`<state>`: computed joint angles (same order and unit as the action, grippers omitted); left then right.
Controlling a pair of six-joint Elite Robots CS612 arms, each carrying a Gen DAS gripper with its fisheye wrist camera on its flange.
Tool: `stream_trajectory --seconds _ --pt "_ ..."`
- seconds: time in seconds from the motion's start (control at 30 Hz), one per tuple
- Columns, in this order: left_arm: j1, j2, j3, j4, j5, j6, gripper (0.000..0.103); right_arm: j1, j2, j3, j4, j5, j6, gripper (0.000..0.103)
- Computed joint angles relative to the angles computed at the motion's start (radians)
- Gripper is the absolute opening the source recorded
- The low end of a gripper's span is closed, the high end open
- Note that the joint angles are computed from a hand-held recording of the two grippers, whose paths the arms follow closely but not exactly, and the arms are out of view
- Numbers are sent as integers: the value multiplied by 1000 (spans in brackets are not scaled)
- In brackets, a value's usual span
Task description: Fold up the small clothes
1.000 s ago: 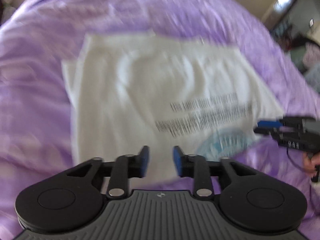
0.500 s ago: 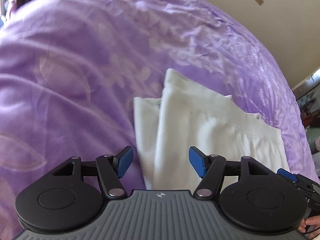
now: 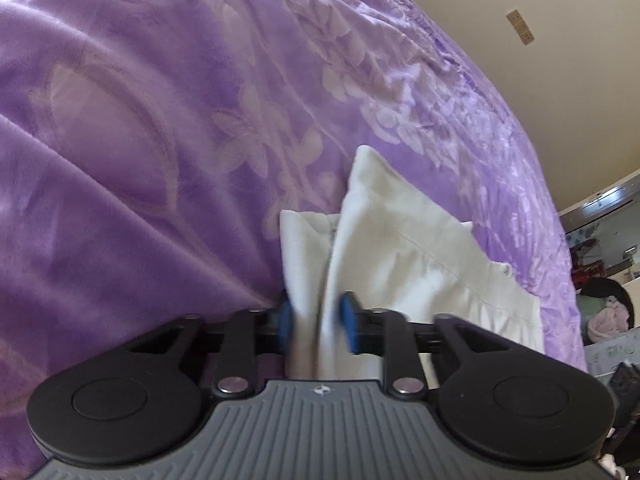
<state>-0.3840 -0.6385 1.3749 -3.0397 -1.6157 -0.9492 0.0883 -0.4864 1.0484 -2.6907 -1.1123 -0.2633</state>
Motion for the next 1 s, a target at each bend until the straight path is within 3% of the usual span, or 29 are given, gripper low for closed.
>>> stream_trajectory --seconds 0.03,0.2,0.33,0.5,0.77,0.9,1.0 --pt "-5 -5 2 3 19 4 9 0 3 -5 11 -4 0 7" --pt "-47 -46 -18 96 137 80 7 -7 -11 7 5 1 11 5" --pt "-83 -80 -79 254 187 157 7 -24 -51 45 -26 7 8 6" --pt "-132 -78 -208 461 225 204 7 -62 -105 106 -59 2 20 6" --pt "-190 53 -524 746 209 202 7 -137 -147 198 -200 10 107 6" --pt "-204 168 -739 879 152 202 7 -175 -132 197 -207 86 198 5" --pt "-214 274 -927 982 119 210 7 -186 -118 192 -198 125 214 5"
